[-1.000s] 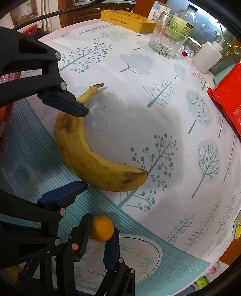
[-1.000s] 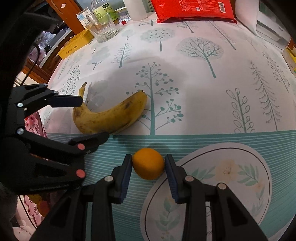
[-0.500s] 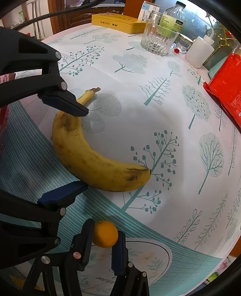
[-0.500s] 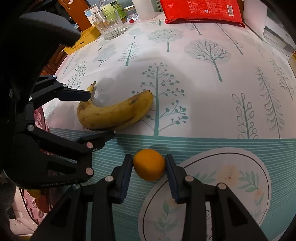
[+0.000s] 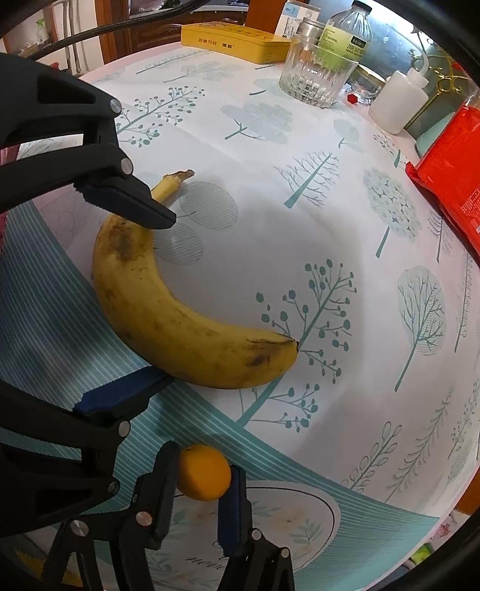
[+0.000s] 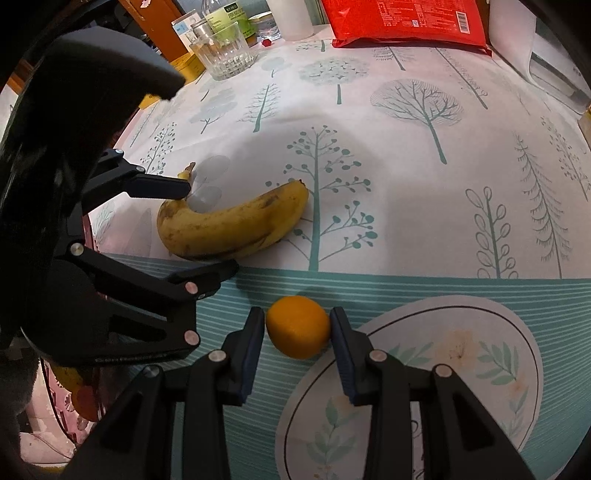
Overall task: Organize fruits
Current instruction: 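Close the left tool around the banana's middle and lift it, then carry the banana and orange into the pink bowl and open both tools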
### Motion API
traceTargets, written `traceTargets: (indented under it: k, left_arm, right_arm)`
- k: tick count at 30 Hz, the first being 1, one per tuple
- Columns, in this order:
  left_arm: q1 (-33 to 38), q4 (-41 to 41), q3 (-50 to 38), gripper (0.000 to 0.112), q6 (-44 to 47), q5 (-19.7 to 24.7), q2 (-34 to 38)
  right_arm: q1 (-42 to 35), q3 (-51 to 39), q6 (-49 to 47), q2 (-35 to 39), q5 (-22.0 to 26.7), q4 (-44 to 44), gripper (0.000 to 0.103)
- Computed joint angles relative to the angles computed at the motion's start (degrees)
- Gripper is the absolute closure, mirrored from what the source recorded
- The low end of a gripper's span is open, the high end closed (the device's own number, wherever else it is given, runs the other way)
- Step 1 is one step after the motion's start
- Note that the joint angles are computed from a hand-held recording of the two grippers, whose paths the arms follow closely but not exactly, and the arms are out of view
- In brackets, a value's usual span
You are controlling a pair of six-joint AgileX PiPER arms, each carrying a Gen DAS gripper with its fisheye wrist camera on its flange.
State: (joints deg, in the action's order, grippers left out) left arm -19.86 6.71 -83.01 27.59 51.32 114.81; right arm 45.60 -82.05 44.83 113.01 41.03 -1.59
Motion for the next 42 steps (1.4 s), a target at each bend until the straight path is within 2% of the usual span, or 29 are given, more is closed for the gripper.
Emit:
traceTargets:
  k: [7,10,15,18,26,35,42]
  left_arm:
    - [0.6,-1.4,0.4,0.039,2.2,-0.8,-0.1]
    - [0.4,-1.6,1.1,0.044,3.0,-1.2,-0.7]
    - [-0.7,-1.0,2.8,0.062,2.6,-2.5,-1.9]
    - [-1.3,0.3,2.9,0.069,1.4,-3.1,-2.1]
    - [0.6,-1.3,1.8,0.078,1.2,-2.5,-3.1]
    - [3.6,-6.9,2.1,0.079,1.7,-0.1,-8.8]
    - [4.9,-9.9,2.7,0.079,1.7,2.7,-17.0]
  right_arm:
    - [-1.2,1.7,-4.3,-0.6,-2.3,3.7,0.066]
    - [-1.2,1.2,-5.0,-0.4,-2.1,3.8,0.066]
    - [-1.6,3.1,-7.1,-1.3,-3.9,5.4,0.066]
    - [-2.0,3.8,-8.1,-1.7,-4.5,6.4,0.066]
    - [-2.4,4.8,-9.3,-2.5,-5.3,8.0,0.068]
    - [2.5,3.1,2.3,-5.5,-1.1,-3.2,0.068]
    - [7.2,-0.8,10.1,-8.8,5.7,-11.7,0.068]
